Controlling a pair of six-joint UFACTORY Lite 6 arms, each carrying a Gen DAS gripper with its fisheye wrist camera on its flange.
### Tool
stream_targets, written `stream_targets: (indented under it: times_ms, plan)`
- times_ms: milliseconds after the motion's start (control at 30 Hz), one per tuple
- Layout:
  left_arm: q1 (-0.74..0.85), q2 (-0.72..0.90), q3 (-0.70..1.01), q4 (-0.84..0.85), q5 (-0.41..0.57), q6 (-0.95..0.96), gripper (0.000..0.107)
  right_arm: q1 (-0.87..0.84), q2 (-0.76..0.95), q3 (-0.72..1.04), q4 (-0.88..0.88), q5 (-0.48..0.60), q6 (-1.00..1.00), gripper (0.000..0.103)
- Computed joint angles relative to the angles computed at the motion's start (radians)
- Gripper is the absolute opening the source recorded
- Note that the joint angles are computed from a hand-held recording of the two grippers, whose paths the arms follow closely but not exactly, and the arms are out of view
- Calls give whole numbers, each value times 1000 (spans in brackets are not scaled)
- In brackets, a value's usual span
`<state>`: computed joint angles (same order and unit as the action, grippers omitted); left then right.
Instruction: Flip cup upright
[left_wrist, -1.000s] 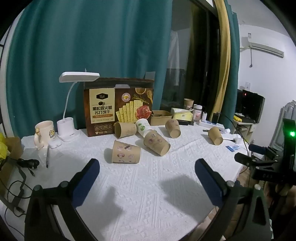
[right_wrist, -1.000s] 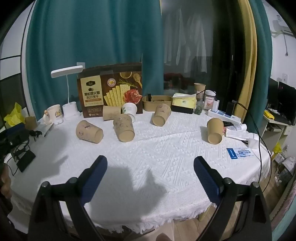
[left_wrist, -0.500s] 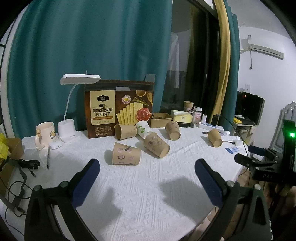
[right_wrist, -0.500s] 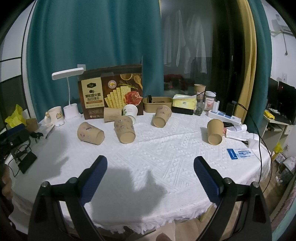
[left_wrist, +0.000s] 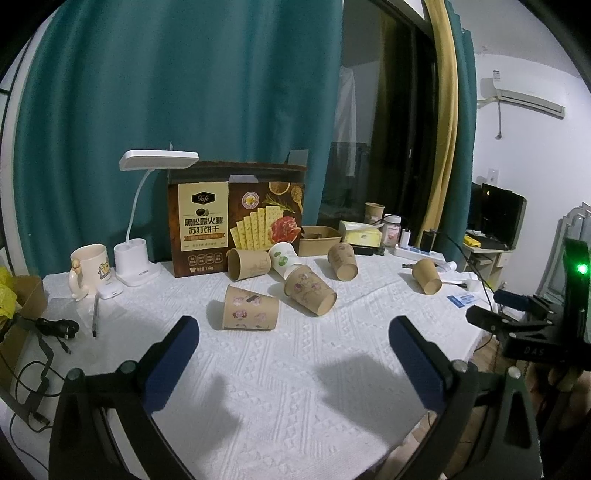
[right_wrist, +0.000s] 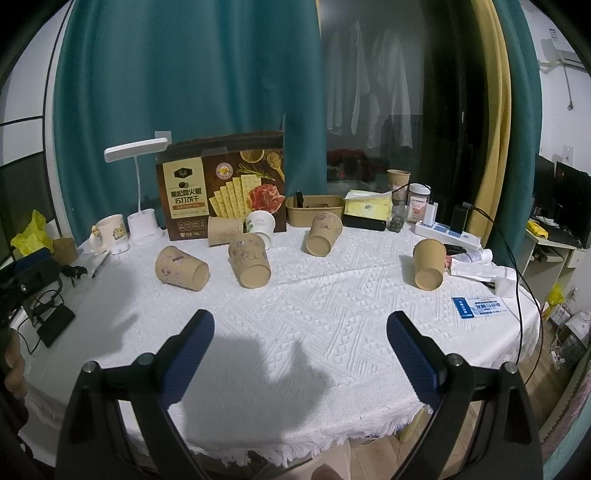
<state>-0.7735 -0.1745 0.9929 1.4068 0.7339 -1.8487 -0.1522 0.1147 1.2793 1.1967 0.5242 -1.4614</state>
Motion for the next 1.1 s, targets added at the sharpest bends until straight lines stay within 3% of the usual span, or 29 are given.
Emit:
stream_targets:
  times_ms: [1100]
  plan:
    - [-16,26,64,-15,14,32,102,-14,-19,8,-5,23,14,93]
